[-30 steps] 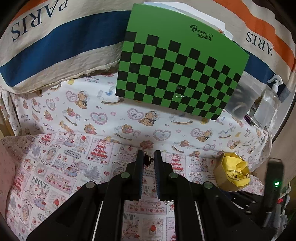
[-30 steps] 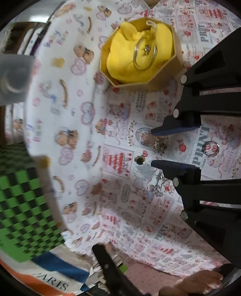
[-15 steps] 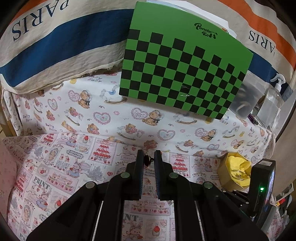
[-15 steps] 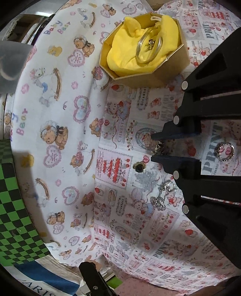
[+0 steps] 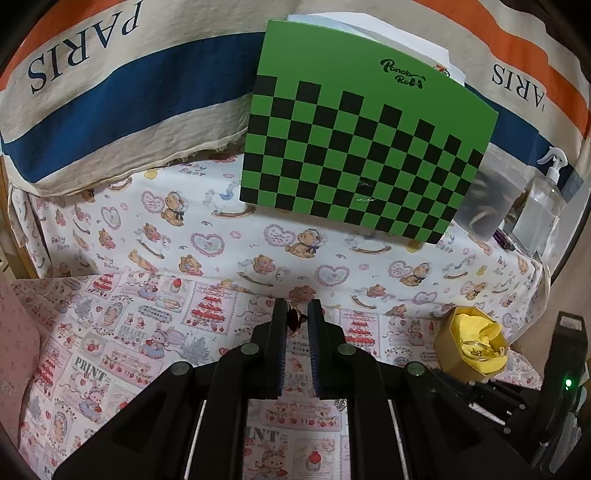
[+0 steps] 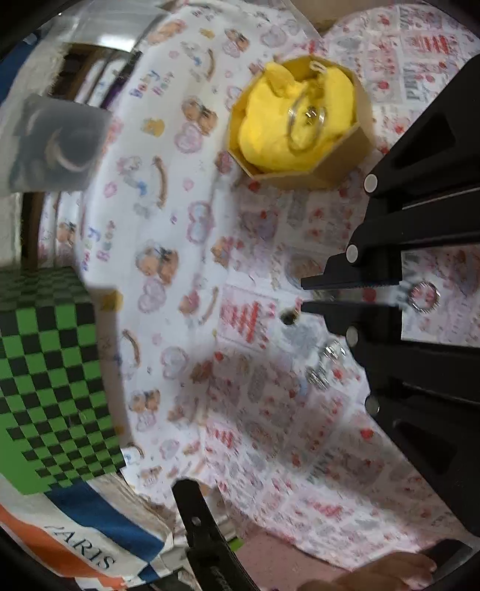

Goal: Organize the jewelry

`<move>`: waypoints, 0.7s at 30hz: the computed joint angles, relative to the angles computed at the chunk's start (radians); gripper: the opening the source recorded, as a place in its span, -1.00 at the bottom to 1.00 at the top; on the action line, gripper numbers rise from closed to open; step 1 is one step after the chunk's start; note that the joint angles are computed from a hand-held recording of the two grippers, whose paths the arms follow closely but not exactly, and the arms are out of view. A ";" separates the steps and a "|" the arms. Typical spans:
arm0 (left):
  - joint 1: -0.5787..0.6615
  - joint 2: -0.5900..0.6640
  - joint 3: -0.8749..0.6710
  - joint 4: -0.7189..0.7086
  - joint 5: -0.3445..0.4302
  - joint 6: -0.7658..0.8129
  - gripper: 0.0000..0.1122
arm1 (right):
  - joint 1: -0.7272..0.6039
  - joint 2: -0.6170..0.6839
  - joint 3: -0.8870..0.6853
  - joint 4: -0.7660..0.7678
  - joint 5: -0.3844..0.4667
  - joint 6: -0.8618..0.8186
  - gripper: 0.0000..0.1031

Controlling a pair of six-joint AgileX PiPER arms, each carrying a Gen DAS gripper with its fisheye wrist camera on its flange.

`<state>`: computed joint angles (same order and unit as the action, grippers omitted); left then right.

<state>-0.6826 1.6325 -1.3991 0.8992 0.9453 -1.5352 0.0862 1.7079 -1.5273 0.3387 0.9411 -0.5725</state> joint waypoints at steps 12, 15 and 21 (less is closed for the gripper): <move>0.020 0.033 -0.022 -0.034 0.006 0.031 -0.82 | 0.066 0.115 -0.042 -0.144 -0.020 0.115 -0.32; 0.015 0.051 -0.036 -0.036 0.014 0.047 -0.82 | 0.086 0.091 0.012 -0.193 -0.101 0.130 -0.59; 0.007 0.058 -0.046 -0.026 0.029 0.050 -0.82 | 0.047 0.058 0.022 -0.136 -0.087 0.085 -0.79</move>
<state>-0.6756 1.6901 -1.4452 0.8736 0.9740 -1.4852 0.1336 1.7661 -1.5051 0.2030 0.8545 -0.4877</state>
